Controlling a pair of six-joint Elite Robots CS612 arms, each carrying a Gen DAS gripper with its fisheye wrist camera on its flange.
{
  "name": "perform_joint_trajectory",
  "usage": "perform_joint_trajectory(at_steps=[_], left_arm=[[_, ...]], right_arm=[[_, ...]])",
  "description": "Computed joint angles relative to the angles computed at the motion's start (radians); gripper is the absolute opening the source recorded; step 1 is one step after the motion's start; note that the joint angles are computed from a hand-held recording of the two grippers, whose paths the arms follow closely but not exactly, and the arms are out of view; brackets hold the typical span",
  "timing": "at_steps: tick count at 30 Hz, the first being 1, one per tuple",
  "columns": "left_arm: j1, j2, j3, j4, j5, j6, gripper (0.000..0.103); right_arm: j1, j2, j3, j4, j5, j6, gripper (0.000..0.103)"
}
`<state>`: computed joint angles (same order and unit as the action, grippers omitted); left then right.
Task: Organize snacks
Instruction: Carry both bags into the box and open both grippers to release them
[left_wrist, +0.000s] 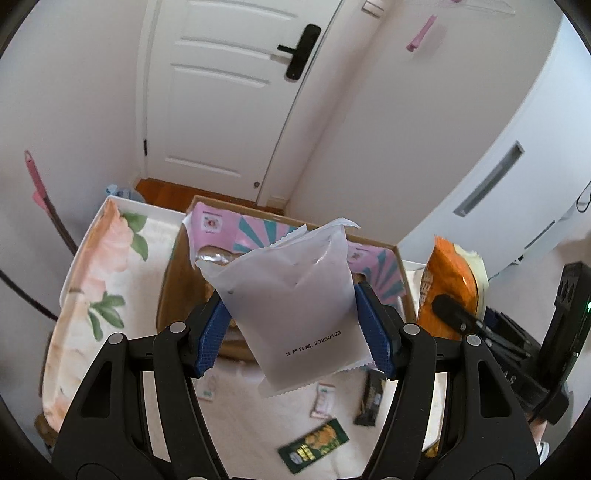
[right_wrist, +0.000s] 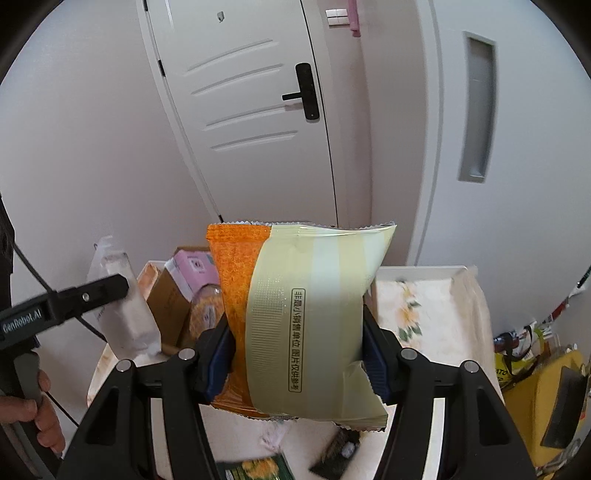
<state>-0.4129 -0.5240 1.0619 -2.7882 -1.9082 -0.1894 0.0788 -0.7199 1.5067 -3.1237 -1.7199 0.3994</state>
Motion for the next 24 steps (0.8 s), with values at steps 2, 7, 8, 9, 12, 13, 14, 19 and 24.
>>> perform_joint_trajectory(at_steps=[2, 7, 8, 9, 12, 13, 14, 19, 24], left_arm=[[0.006, 0.026, -0.049, 0.039, -0.012, 0.007, 0.062], [0.019, 0.088, -0.16, 0.122, -0.04, 0.006, 0.062], [0.021, 0.095, -0.171, 0.133, -0.045, 0.008, 0.062], [0.023, 0.104, -0.187, 0.146, -0.049, 0.01, 0.062], [0.026, 0.128, -0.226, 0.187, -0.058, 0.021, 0.062], [0.028, 0.137, -0.241, 0.203, -0.062, 0.024, 0.062], [0.029, 0.143, -0.25, 0.214, -0.065, 0.027, 0.062], [0.031, 0.173, -0.298, 0.265, -0.075, 0.039, 0.062], [0.033, 0.185, -0.318, 0.286, -0.077, 0.053, 0.061]], right_arm=[[-0.004, 0.016, -0.034, 0.026, 0.011, 0.01, 0.057], [-0.017, 0.07, -0.141, 0.16, 0.076, 0.031, 0.057], [-0.019, 0.08, -0.158, 0.186, 0.084, 0.033, 0.057], [-0.02, 0.095, -0.183, 0.222, 0.092, 0.038, 0.057], [-0.023, 0.127, -0.232, 0.292, 0.105, 0.054, 0.057], [-0.024, 0.136, -0.243, 0.304, 0.108, 0.059, 0.057], [-0.025, 0.146, -0.259, 0.322, 0.111, 0.061, 0.057], [-0.028, 0.178, -0.303, 0.388, 0.121, 0.078, 0.057], [-0.04, 0.195, -0.339, 0.451, 0.132, 0.127, 0.079]])
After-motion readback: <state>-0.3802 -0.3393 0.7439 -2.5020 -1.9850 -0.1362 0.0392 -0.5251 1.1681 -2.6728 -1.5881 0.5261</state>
